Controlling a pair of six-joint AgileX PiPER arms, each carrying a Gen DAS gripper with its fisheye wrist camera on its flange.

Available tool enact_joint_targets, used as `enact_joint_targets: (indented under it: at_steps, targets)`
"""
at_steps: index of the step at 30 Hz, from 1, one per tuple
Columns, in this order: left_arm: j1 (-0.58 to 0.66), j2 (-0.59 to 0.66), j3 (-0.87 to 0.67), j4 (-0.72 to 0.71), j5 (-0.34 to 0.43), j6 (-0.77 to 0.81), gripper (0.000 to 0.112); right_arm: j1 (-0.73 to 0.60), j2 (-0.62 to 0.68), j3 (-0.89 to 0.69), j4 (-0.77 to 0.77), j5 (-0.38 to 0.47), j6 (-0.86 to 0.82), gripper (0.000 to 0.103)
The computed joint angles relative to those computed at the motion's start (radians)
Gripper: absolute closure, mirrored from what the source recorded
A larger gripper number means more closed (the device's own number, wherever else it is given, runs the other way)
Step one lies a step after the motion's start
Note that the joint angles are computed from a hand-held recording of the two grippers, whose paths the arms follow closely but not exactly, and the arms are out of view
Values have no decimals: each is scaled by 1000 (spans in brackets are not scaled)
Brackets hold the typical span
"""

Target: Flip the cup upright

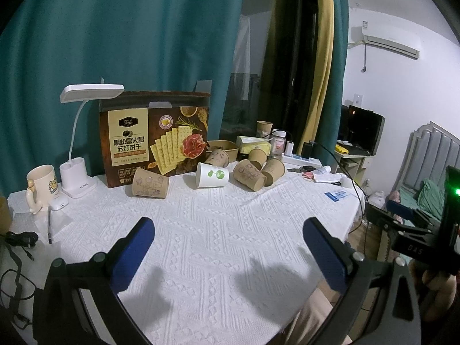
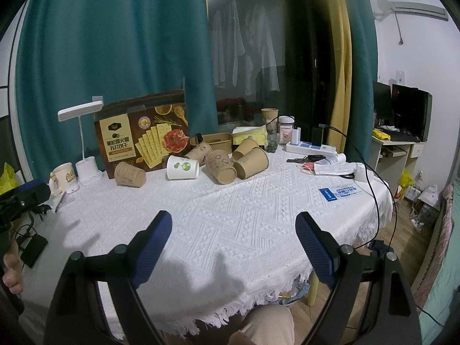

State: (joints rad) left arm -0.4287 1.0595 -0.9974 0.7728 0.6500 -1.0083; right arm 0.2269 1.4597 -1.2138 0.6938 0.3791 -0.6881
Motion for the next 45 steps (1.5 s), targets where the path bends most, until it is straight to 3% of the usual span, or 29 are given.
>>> enact_joint_targets:
  at_steps: [20,27,30,34,39,45]
  targets:
    - [-4,-1,-4,-15,1,12,9,5,5,6,12,-8,-10,17]
    - [12,107,-84,-71,-7,117,10,-18,110,-83,20,20,-25,17]
    - [62,232,-186,-231,7,314,10,-28,204,-180,-47,47,21,17]
    - [91,402,-330,-320,36,491,10,-36,371,-370,-203,85,138,17]
    - [154,640,-592,-523,89,751,10,-68,576,-637,-271,157,186,17]
    - [181,959,-1066,-621,270,939,10,-99,920,-1215,-379,417,316,17]
